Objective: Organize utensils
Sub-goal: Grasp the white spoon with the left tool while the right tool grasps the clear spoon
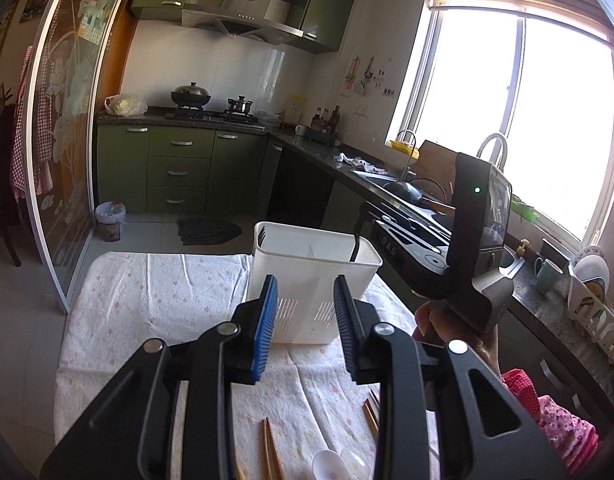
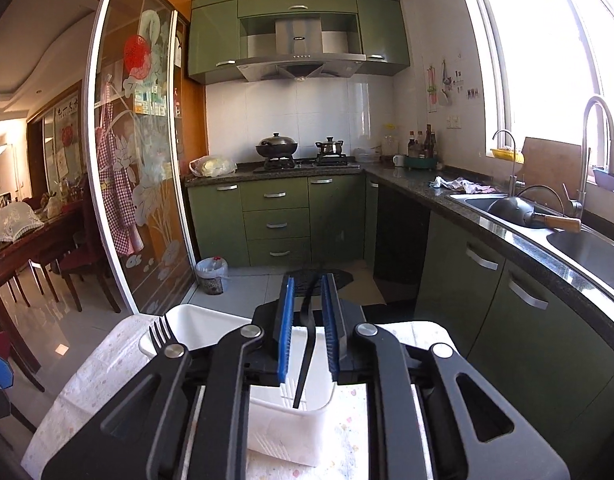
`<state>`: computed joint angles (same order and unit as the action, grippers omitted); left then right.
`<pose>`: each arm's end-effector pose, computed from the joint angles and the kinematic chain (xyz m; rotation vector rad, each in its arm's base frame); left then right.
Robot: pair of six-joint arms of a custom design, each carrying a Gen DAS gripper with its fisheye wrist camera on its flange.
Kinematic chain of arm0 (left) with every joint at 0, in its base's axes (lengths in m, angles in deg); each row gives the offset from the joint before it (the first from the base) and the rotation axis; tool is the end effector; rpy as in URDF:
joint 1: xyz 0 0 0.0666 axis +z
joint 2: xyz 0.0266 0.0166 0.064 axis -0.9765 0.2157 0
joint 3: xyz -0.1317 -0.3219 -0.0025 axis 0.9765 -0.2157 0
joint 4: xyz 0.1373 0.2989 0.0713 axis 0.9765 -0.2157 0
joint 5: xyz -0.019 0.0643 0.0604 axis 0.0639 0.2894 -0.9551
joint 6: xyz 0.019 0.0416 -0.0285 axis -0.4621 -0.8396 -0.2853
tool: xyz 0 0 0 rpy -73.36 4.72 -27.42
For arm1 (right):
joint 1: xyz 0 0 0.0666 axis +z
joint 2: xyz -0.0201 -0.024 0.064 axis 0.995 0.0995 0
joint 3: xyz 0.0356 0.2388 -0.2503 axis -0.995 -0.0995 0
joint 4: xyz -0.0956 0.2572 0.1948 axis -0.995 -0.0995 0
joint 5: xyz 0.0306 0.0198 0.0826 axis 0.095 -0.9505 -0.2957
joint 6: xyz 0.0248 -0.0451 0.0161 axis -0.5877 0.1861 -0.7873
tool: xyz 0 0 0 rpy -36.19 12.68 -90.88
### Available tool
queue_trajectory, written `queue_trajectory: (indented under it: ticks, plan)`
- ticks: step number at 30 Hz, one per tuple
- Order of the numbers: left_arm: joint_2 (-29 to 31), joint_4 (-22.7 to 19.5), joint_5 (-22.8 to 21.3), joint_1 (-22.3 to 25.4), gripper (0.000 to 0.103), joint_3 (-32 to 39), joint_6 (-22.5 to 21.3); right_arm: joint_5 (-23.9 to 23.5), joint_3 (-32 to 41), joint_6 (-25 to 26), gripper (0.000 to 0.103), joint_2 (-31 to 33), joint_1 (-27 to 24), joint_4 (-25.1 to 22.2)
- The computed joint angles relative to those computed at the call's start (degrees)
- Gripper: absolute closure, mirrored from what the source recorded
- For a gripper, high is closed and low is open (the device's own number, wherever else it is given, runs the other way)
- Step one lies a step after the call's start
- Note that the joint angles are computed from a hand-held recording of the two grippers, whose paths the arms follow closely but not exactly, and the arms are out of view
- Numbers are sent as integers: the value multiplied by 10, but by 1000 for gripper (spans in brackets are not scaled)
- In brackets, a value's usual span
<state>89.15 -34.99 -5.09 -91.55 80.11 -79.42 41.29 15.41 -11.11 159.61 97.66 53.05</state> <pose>0.4255 -0.1132 0.4439 0.1811 2.0523 -0.4543 0.5722 0.1314 0.4095 -0.0850 1.8877 0.0866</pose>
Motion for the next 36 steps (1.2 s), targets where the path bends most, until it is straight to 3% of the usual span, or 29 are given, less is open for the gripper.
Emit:
queue_trajectory:
  ticks: [4,7,12,16,19,22,26,31,34,36]
  plan:
    - [10,-39,-12,-9,75,14,-5,-3,-41,-2,86,-26,-3,19]
    - [21,-91,-27,-20,73,29,-10,-13,-81,-12,86,-59,-9,34]
    - [75,-259,-63,-55,73,77,-13,-27,-150,-18,86,-126,-16,49]
    - [149,-431,-21,-64,73,127,10,-37,-184,-12,86,-172,-21,24]
    - [180,-505,-9,-77,73,133,17,-44,-196,-7,86,-195,-25,-16]
    - [174,-504,-50,-96,76,123,25,-70,-188,-5,86,-204,-32,-90]
    - [179,-514,-65,-107,76,129,40,-95,-174,-1,86,-208,-38,-180]
    - [196,-537,-57,-116,76,136,56,-92,-170,11,86,-217,-42,-243]
    - [205,-543,-61,-123,76,144,65,-111,-147,19,86,-208,-49,-311]
    - [205,-541,-61,-126,83,143,65,-122,-128,29,86,-196,-48,-361]
